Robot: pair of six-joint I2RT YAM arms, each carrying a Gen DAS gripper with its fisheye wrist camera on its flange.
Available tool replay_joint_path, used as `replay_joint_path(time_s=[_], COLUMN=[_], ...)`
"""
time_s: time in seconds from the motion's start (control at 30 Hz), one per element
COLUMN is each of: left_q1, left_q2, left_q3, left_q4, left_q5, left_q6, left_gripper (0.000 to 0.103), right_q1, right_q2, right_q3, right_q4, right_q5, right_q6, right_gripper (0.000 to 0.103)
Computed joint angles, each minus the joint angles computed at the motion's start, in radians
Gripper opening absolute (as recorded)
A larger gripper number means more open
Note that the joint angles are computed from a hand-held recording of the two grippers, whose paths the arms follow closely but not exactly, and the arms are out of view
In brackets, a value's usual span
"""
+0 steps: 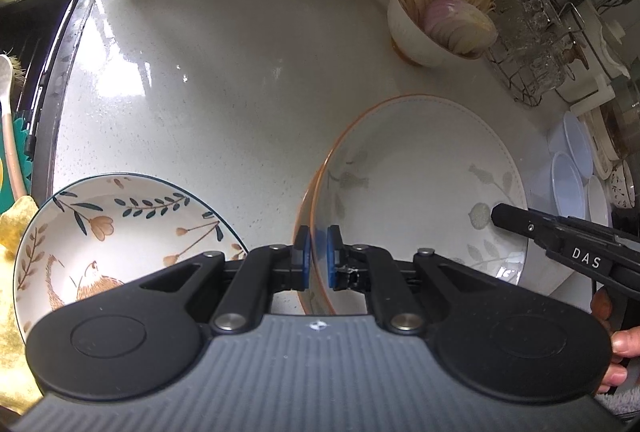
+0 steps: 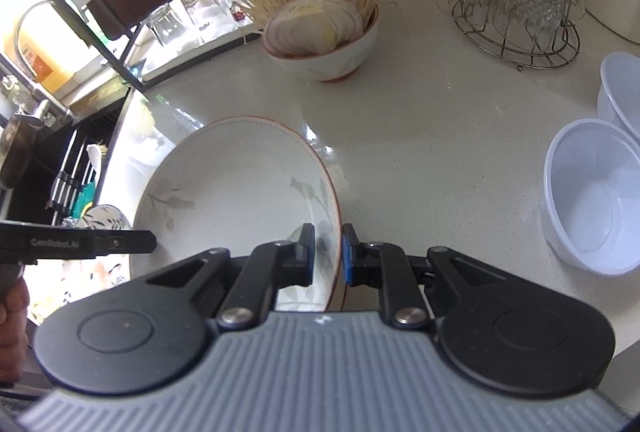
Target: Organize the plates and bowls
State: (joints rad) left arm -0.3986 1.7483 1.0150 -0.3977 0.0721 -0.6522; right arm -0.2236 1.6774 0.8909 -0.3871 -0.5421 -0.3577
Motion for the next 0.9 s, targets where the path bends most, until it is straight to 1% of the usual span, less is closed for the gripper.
replay_joint_path(time_s=[0.17,0.33,0.43,0.6,0.9], left_q1=[-0.010,-0.012,-0.010,-0.005,-0.004], left_q2=[0.033,0.061,0.070,0.072,0.060], left_q3=[0.021,0.040,0.036,0.037,0.031], left_q4=[-0.006,-0.014,0.007,0.009,0.005], left_q5=[-0.002,0.004,0.007,0.015,0.014], left_q6=[-0.004,0.007,0.010,0.024,0.020], left_gripper=[0.009,0.009,0.009,0.009,0.009], right_q1=[0.002,0.019,0.024,0.028,0.044], right_q2=[0.002,0.011,0.004,-0.003,-0.006], right_q3=[-0.013,-0.023,-0.041,-0.059,-0.065], right_q4=[0.018,0.046,0.079,0.123,0.136], right_q5=[0.012,0.053,0.064,0.067,0.089], right_q6=[0.004,0.029,0.032,0.054,0.062], right_gripper=[0.017,0.017,0.017,0.016,0.017])
